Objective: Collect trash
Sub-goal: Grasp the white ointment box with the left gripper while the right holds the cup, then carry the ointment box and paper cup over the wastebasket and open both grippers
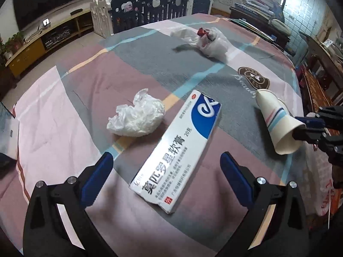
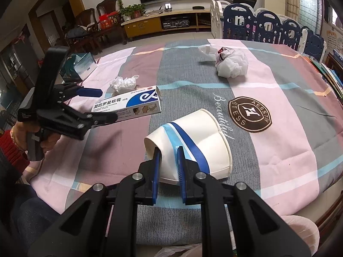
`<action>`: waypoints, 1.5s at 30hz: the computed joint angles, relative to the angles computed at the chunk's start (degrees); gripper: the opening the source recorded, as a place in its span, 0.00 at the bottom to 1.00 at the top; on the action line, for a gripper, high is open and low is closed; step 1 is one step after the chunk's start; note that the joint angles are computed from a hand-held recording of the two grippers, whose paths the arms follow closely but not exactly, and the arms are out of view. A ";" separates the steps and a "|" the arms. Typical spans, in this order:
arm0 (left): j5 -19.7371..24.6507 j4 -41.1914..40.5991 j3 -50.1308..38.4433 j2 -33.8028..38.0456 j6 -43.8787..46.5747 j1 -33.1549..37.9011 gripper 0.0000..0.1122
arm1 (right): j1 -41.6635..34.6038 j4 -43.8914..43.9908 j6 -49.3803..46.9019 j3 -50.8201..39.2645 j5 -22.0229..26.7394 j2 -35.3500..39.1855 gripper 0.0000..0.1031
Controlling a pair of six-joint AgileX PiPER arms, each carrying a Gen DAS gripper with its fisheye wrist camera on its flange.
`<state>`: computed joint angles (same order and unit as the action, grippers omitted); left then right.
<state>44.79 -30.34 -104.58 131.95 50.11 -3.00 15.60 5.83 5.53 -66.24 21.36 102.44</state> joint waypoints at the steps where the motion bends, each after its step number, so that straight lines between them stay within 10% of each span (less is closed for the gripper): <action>1: 1.22 0.72 -1.81 1.25 -1.69 -0.28 0.85 | 0.23 -0.81 0.83 -0.09 -0.10 0.18 0.16; 7: -1.65 0.43 2.53 -0.93 -0.64 -1.01 0.35 | 1.92 -8.01 7.82 0.39 -0.11 -0.52 0.16; 16: -12.78 -7.10 24.26 -19.07 -3.45 -0.01 0.35 | 2.24 -10.62 11.75 7.94 -0.50 -12.78 0.16; 19: -22.78 4.38 35.75 -28.61 -19.59 -4.25 0.35 | 2.51 -12.56 13.22 11.79 0.94 -20.51 0.16; 23: -25.16 18.04 44.11 -38.87 -42.51 -8.60 0.35 | 2.04 -12.36 12.35 14.28 5.94 -29.65 0.16; 31: -16.67 53.31 48.86 -52.61 -83.39 -23.82 0.35 | 0.82 -14.91 9.42 16.93 17.69 -46.66 0.16; 45: -8.36 58.39 47.85 -58.12 -92.22 -37.16 0.35 | -19.58 8.15 -17.84 23.00 26.85 -53.81 0.16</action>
<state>36.43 28.05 -56.73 73.83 -42.11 -40.16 -3.98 13.97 -12.31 -43.24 48.21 48.63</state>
